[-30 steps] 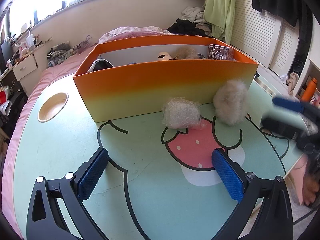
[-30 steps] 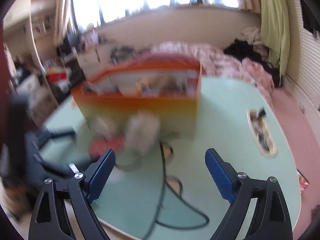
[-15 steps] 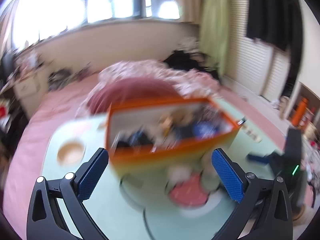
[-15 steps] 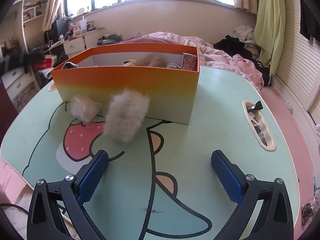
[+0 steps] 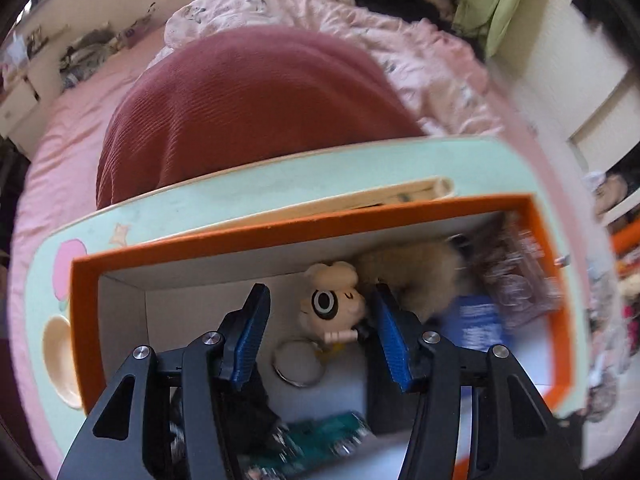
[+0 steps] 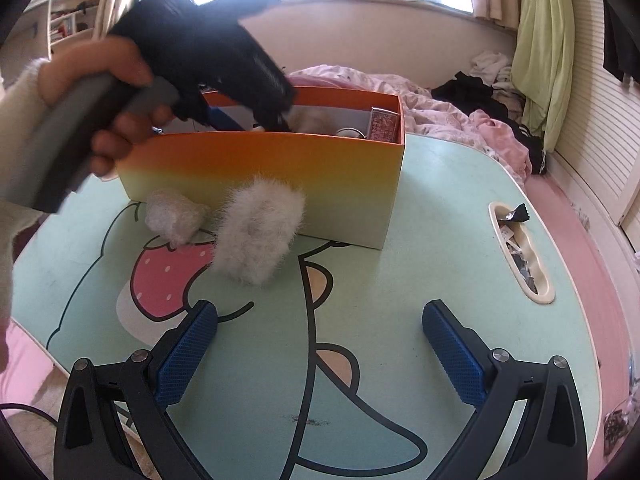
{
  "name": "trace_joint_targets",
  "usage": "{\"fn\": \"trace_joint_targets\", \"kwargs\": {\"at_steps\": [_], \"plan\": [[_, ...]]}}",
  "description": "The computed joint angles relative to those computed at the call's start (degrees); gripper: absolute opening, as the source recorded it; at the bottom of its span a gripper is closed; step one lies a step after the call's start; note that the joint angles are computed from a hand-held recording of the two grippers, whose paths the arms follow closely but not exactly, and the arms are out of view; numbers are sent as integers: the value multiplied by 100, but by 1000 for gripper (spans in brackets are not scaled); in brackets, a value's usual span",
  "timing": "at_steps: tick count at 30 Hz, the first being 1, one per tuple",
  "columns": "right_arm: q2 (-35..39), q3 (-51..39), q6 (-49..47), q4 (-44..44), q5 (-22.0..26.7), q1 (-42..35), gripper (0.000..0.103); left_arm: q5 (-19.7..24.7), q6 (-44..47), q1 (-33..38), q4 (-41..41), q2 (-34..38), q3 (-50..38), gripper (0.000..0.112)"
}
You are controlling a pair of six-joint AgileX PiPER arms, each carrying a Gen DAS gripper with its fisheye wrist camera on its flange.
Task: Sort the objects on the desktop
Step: 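Grasp the panda-face figure keychain in the box with the left gripper, place it on the table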
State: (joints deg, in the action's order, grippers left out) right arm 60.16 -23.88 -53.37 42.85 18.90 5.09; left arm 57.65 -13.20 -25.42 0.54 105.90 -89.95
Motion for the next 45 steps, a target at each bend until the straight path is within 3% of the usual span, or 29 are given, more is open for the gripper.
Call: {"fn": "trace_joint_targets", "kwargs": {"at_steps": [4,10,12,17,20,22,26,29,31,33,35,37,41,43,45], "plan": [[-11,7,27,-16,-21,29,102,-110,222,-11,84,-127,169,39],[-20,15,92,-68,-42,58,102,-1304,664,239,-405,-1371,1380,39],[-15,11,38,-25,-31,35,102,-1680,1022,400,-809,-2178,2024,39],[-16,1,85,-63,-31,53,102,-1998,2692,848,-2603,-3927,3697,39],[-17,14,59,-35,-41,51,102,-2269,3035,807,-3148,-4279,4450,39],[-15,12,39,-21,-37,42,102,-2424,2866,444,-3052,-4129,4597,39],[-8,9,95,-53,-56,81,103,-3230,1623,-382,-1821,-3722,4680,39],[-11,-10,352,-239,-102,185,103,-3541,1792,-353,-2099,-3796,4825,39],[-9,-10,280,-189,-90,154,103,-3526,1629,-357,-1918,-3974,4886,59],[-3,-22,436,-310,-126,228,103,-3813,634,-558,-919,-4240,5069,78],[-9,-16,522,-372,-147,266,102,-4000,-308,-568,122,-4656,5344,82],[-12,-11,518,-370,-147,264,103,-3749,-453,-473,372,-4921,5449,82],[-8,-12,508,-362,-154,262,102,-3037,1119,-215,-916,-5644,5774,82],[-7,-10,388,-270,-129,216,102,-2710,1010,-530,-625,-5986,5948,82],[-9,-6,346,-236,-123,201,102,-2542,39,-1236,379,-5855,6021,82]]}}
